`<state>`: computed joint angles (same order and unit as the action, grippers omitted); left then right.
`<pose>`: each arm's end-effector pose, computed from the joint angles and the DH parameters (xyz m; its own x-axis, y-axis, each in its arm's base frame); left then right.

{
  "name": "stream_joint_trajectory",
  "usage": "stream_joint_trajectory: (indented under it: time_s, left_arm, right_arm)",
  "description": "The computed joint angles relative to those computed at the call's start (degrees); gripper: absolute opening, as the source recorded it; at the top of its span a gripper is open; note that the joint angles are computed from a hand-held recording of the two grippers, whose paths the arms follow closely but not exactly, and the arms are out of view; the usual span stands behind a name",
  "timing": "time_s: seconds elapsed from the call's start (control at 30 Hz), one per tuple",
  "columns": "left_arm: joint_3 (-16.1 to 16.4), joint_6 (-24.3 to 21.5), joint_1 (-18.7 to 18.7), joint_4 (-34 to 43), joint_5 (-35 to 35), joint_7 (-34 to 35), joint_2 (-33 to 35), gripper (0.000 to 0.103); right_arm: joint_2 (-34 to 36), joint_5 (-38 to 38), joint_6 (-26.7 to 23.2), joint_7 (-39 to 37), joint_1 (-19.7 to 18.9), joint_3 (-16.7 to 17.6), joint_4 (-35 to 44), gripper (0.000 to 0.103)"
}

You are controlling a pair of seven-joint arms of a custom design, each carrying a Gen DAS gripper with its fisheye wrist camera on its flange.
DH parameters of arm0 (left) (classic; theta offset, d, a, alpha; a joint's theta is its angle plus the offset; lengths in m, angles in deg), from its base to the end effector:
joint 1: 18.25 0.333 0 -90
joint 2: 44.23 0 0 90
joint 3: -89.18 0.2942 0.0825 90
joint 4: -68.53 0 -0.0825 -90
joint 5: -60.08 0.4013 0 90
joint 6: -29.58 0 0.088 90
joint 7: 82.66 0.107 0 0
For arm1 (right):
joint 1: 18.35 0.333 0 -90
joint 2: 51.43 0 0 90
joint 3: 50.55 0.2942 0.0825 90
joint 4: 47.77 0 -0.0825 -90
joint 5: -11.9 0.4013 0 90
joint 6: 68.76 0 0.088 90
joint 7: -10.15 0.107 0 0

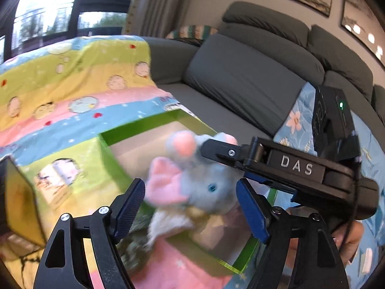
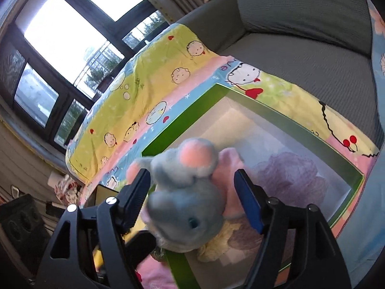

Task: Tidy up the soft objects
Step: 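Carry the elephant into the green box and open the right gripper, then move the right gripper to the green knit cloth and grasp it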

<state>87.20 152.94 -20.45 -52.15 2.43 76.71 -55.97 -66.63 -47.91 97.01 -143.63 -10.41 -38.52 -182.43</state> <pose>0.5413 -0.0752 0.5216 -0.7753 -0.5707 0.2705 -0.5425 0.3825 -0.7479 0.4675 0.2283 0.4713 -0.3757 -0.7294 -0.5716 -0.4380 0.6834 -0.5841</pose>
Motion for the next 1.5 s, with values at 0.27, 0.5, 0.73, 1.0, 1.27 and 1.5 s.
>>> stream_joint_trajectory:
  time_s: [0.27, 0.5, 0.73, 1.0, 1.27, 1.5]
  left_arm:
    - [2.70, 1.26, 3.06, -2.50, -0.47, -1.85, -2.71, 0.083]
    - [4.49, 4.33, 5.61, -5.76, 1.80, -6.24, -3.87, 0.083]
    - [5.51, 6.78, 8.48, -8.78, 4.82, -9.01, -4.02, 0.083]
    - [5.64, 11.31, 10.55, -11.68, 6.46, -9.25, -4.64, 0.083]
    - [6.57, 14.15, 11.53, -12.02, 8.07, -10.21, -2.54, 0.083]
    - [6.70, 13.25, 12.63, -10.34, 8.12, -11.77, -0.37, 0.083]
  right_arm:
    - [0.48, -0.59, -4.31, -2.60, 2.55, 1.09, 2.07, 0.081]
    - [1.22, 1.74, -4.99, -7.41, 5.77, 1.00, 3.14, 0.082]
    - [3.24, -0.38, -8.41, -5.77, 7.61, 2.73, 6.24, 0.080]
    - [7.10, 2.55, -13.47, -11.59, 12.91, 1.84, 11.06, 0.080]
    - [23.35, 15.62, -25.18, -29.31, 19.16, -1.51, 26.25, 0.052]
    - [33.36, 21.66, -35.19, -38.47, 23.11, -5.43, 36.00, 0.033]
